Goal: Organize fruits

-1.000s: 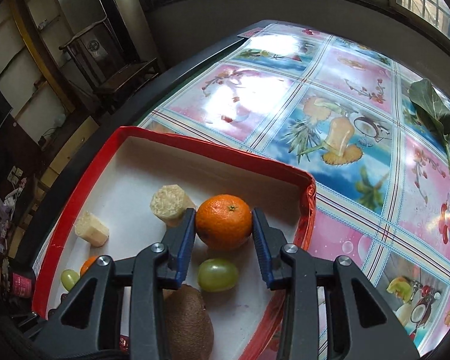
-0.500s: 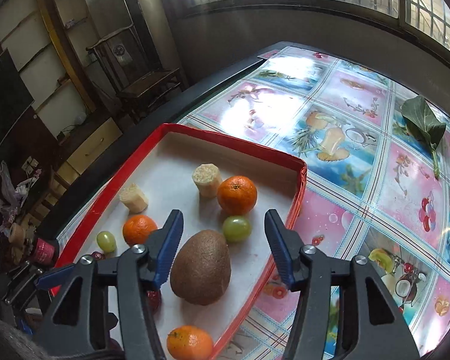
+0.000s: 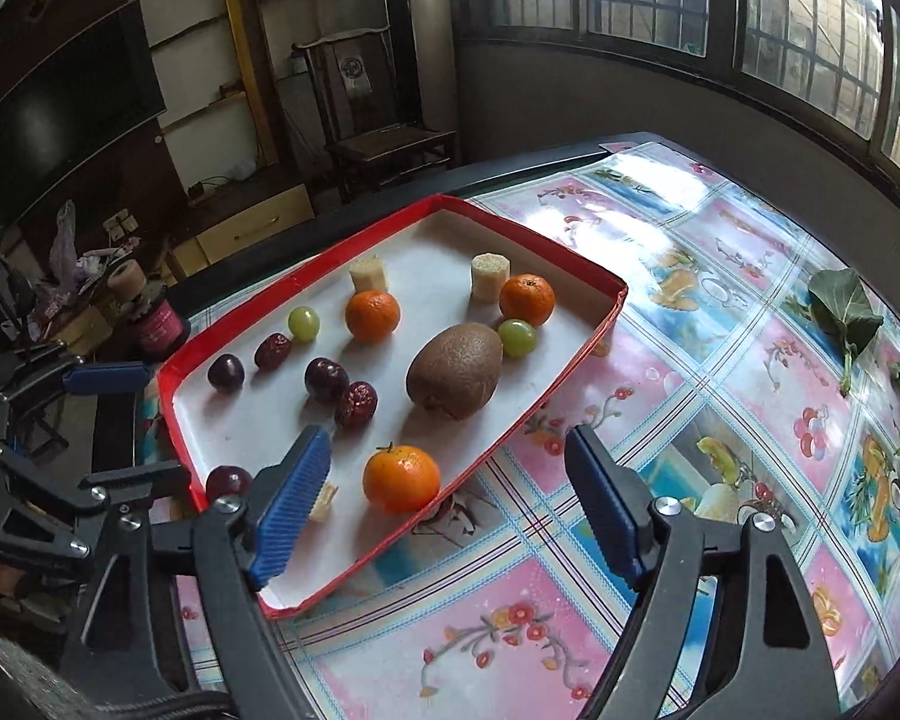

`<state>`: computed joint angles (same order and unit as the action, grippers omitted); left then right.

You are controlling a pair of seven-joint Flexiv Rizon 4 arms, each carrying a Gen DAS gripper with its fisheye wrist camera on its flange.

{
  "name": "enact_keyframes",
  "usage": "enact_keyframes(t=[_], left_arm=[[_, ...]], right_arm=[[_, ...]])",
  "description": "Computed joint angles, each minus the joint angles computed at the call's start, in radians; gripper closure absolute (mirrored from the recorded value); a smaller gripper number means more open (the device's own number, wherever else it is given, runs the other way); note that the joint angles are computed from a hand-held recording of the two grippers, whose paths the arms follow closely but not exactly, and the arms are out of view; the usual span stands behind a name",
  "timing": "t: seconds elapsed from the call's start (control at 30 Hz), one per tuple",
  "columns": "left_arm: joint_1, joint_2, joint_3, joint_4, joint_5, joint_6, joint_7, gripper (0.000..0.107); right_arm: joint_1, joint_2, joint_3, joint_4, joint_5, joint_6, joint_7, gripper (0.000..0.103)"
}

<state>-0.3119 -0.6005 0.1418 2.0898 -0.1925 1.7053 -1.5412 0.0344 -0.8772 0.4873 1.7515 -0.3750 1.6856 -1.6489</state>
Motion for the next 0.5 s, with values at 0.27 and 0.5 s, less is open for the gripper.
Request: enact_keyframes(t=[0.27, 0.5], left_arm=[[0.012, 0.043, -0.019, 0.08, 0.005, 0.068, 0.002, 0.026], [0.048, 0.063, -0.063, 0.123, -0.002, 0.116, 0.018, 0.026]], right_arm=[[-0.097, 0.011, 0.111, 0.096, -0.063, 0.006, -0.104, 0.022], [-0.101, 0.029, 0.113, 0.153, -0.074, 0.031, -0.12, 0.022]])
